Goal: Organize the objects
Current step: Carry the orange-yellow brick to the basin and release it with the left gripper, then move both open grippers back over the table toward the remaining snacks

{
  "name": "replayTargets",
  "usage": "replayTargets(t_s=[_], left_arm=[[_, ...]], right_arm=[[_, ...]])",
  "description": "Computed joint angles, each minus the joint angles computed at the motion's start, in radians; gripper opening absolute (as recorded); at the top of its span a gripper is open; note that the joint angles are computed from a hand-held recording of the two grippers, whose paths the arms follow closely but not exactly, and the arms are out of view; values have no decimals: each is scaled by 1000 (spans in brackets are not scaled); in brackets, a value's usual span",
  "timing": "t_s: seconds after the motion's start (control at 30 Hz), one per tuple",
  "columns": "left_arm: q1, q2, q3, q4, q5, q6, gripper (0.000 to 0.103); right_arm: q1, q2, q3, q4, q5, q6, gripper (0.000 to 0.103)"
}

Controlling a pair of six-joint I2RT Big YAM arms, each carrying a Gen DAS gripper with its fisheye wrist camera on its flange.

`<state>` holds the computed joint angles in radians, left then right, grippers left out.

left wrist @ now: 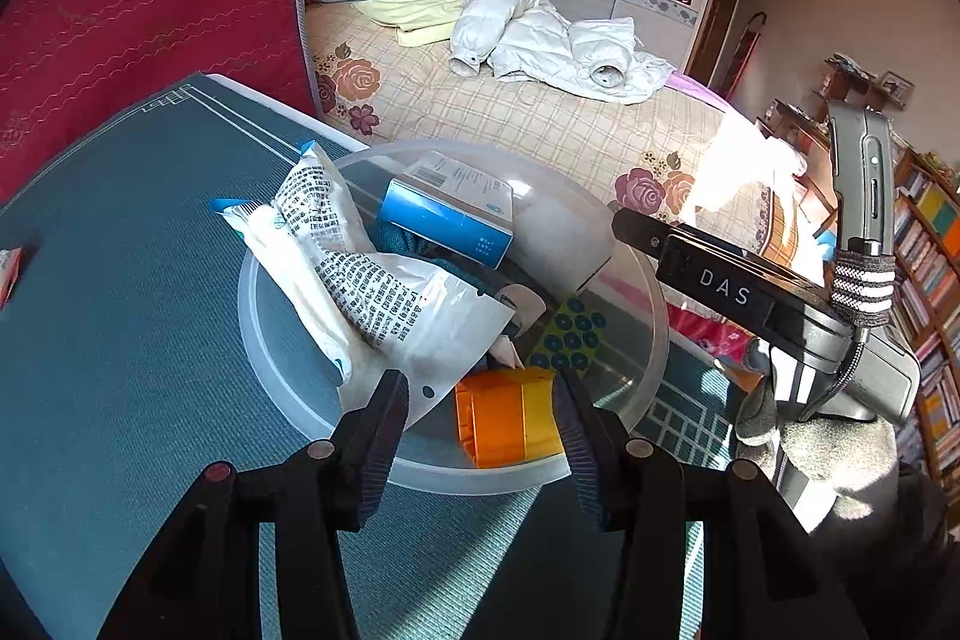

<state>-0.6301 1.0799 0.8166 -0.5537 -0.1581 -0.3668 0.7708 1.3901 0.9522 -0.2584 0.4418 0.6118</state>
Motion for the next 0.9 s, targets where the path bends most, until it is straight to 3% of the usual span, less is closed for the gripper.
replayTargets(t_s=[0.07,0.33,0.5,0.67,0.9], left_arm=[[-10,-17,-10,9,-28,1,64],[-42,-41,-33,5,-86,6,64],[-35,-58,-40,2,-89,-5,67],[-26,-92,-56,-1,-143,-12,82],[34,-157,-88,-17,-159,-35,83]], right_arm=[[6,-3,2,0,5,-4,60],[30,-4,11,-1,21,-20,61],[43,-4,14,-1,23,-23,61],[59,1,23,-7,24,-29,61],[92,10,51,-13,39,-56,61]])
